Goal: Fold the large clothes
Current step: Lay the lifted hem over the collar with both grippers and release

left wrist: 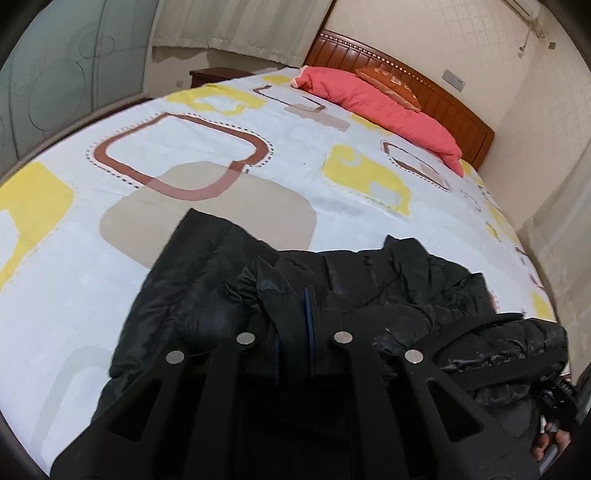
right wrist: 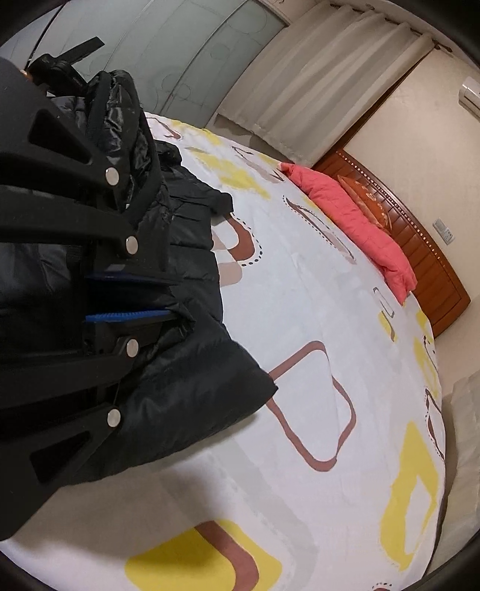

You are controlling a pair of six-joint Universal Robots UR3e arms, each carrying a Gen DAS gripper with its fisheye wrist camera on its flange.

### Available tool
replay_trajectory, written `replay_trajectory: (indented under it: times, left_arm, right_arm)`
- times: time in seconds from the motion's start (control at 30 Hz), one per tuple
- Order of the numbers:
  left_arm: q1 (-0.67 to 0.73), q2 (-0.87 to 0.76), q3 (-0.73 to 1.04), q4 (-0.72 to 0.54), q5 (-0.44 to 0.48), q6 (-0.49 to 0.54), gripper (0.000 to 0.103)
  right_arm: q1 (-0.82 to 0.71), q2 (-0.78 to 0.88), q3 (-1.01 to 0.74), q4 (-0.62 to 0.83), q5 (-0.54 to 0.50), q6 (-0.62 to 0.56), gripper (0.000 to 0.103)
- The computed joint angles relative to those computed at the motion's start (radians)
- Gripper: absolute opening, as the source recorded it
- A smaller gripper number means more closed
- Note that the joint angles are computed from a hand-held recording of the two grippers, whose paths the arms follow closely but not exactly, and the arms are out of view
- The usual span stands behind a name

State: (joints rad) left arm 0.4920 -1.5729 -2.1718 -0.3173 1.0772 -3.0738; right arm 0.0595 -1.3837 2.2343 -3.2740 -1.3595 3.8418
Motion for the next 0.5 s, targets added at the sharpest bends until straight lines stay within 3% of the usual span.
replay_trajectory:
  times: [0.1,0.13,0.17,0.2,0.23,0.27,0.37,0.43,0.5]
  left_arm:
    - [0.086,0.046,0.041,-0.196,-0.129,0.056,0.021]
    - [0.129,0.067,0.057,-0.287,-0.192,0.085,0.032]
    - [0.161,0.085,0.059,-0.342,-0.245,0.107,0.04]
    - [0.214,0.12,0.053,-0.417,-0.326,0.142,0.064]
    - [0.243,0.144,0.043,-0.434,-0.37,0.142,0.082]
    - [0.285,0.201,0.02,-0.431,-0.403,0.116,0.085]
    - [0.335,0.27,0.043,-0.532,-0.455,0.16,0.085]
    - [0.328,0.308,0.034,-0.52,-0.42,0.149,0.085]
    - [0.25,0.291,0.049,-0.488,-0.33,0.154,0.084]
  right_arm:
    - [-0.048,-0.041,0.041,-0.003,0.077,0.009,0.016]
    - [-0.079,-0.059,0.065,-0.011,0.122,0.013,0.019]
    - [-0.109,-0.076,0.09,-0.03,0.164,0.02,0.03]
    - [-0.14,-0.099,0.126,-0.064,0.202,0.033,0.051]
    - [-0.155,-0.12,0.152,-0.095,0.214,0.049,0.064]
    - [-0.156,-0.152,0.167,-0.1,0.192,0.062,0.077]
    - [-0.152,-0.256,0.196,-0.074,0.149,0.058,0.077]
    - [-0.073,-0.295,0.142,0.029,0.067,0.033,0.076]
    - [0.057,-0.252,0.018,0.141,-0.059,-0.014,0.075]
